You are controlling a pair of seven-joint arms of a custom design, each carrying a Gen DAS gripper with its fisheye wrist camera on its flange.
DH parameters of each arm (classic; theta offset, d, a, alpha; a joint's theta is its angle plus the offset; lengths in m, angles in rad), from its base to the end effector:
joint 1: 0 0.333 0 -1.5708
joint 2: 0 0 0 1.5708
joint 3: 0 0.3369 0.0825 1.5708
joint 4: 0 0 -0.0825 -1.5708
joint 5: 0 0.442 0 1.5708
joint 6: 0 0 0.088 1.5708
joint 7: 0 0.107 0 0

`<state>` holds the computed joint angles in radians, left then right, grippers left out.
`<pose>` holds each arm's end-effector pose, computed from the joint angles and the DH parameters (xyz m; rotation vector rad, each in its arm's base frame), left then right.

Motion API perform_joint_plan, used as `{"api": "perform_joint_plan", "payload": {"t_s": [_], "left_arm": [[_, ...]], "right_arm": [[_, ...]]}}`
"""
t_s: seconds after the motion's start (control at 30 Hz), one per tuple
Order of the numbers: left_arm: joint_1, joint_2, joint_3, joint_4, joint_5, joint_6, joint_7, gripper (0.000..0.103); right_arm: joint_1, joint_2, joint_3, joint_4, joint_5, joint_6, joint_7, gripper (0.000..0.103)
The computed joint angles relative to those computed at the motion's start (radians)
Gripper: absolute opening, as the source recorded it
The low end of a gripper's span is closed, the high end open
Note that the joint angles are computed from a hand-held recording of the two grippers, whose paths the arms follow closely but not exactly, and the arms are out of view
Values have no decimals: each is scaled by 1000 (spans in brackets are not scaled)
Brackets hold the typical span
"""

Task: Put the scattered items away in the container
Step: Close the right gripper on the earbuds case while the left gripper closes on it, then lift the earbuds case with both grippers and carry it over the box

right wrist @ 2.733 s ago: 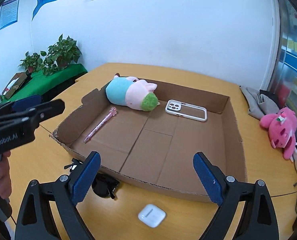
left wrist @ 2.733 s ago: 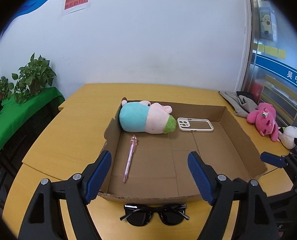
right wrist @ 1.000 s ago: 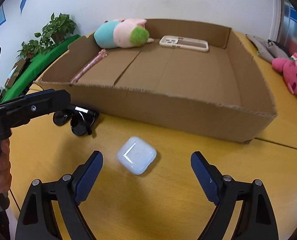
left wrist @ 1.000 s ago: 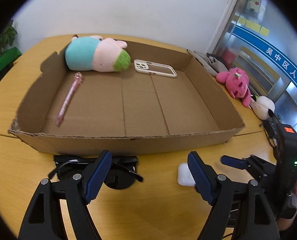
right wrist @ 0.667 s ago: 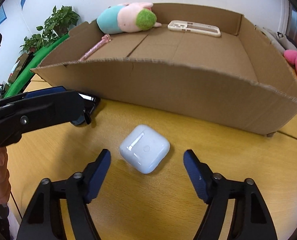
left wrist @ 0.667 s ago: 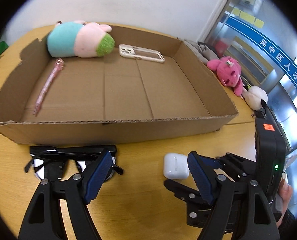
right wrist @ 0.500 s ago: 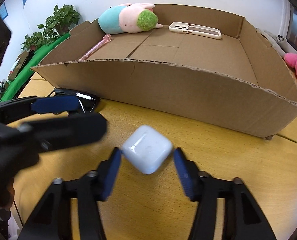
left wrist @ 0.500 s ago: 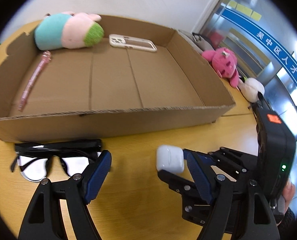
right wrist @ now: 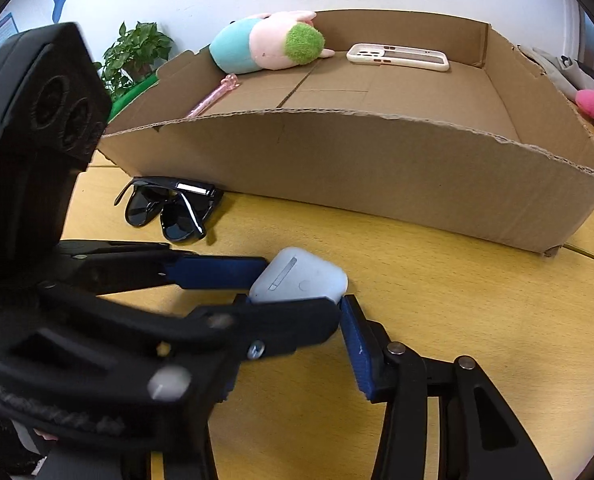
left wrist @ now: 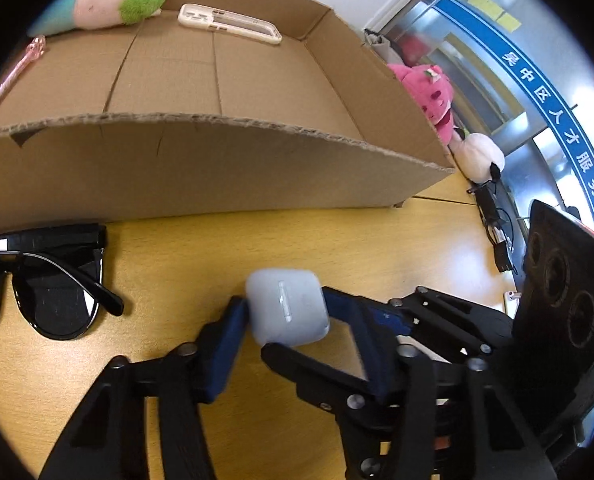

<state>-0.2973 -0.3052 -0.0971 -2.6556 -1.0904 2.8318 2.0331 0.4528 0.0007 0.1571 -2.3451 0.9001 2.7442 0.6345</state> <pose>0.4407 -0.1327 0.3541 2.1817 -1.9408 1.0292 0.4837 0.3000 0.3443 -2.3280 0.9828 -0.0061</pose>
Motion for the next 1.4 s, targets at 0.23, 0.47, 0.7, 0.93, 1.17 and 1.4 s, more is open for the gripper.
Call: {"api": "perform_joint_plan", "payload": {"t_s": [0.23,0.47,0.7,0.93,1.17,1.4], "left_arm": [[25,-13,-17,-13,73,5,-64,31],[17,-59,-11,-38,174,35,-142,23],[20,-178,-21,-86,304,81,-249,23],[114,-217,-70,-46,534,93,-396,21],[50,-159,66,46,537,95,-270,0],[135,-104,101,74,482,20,-252,0]], "right_arm": [[2,-7,1,-11,-27,11,7,48],[11,-31,-3,-25,-4,20,-11,46],[65,-109,-26,-51,41,66,-69,45],[112,-132,-50,-2,13,102,-70,44],[95,-17,-17,168,-212,104,51,15],[9,56,14,251,-216,23,93,14]]}}
